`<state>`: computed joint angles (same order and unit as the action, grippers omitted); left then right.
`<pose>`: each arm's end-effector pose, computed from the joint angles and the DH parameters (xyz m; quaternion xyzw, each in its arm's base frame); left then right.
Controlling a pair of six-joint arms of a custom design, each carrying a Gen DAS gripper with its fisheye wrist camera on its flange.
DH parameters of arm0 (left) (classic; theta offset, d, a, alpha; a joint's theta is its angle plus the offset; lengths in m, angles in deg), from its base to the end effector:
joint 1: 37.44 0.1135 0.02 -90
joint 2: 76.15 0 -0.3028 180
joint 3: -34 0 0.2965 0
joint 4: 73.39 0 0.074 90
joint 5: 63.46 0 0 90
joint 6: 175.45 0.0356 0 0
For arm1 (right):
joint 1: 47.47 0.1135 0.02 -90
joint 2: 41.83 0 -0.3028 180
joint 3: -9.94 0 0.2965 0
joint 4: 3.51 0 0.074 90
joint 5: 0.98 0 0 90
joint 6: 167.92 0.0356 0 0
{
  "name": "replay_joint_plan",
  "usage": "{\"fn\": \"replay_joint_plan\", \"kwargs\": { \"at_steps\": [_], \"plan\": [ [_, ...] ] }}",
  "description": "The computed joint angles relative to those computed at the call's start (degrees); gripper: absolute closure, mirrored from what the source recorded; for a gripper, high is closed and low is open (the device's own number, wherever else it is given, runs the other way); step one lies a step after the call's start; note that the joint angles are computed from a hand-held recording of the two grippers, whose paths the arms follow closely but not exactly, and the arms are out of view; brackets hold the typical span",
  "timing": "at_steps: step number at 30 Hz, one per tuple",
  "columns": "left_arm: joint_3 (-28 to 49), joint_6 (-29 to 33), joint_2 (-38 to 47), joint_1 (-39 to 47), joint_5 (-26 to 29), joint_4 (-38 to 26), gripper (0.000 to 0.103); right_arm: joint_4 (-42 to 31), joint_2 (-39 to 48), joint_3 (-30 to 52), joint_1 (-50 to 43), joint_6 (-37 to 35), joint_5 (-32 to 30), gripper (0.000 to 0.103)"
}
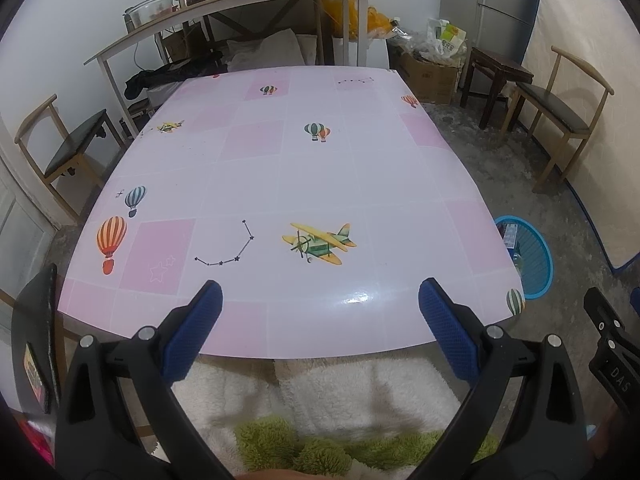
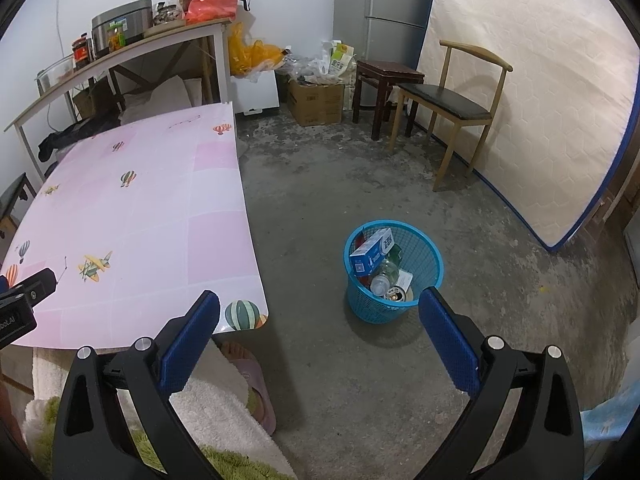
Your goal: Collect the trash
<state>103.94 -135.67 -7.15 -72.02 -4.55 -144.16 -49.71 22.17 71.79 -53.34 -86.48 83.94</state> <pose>0.2113 -0.1233 0.3030 -0.1756 0.9333 0.0811 0.3025 0.2553 -0.0231 0.2927 -0.0377 0.9331 -0.0035 0.3576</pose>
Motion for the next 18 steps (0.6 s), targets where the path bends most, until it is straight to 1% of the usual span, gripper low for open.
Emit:
{"fn": "replay_joint_plan", "kwargs": {
  "at_steps": [18],
  "plan": [
    [-0.11,-0.15,-0.02,-0.01,0.26,-0.38,0.008,-0.51,1.97,1.21,-0.66,-1.25,-0.97,0.006]
  ]
}}
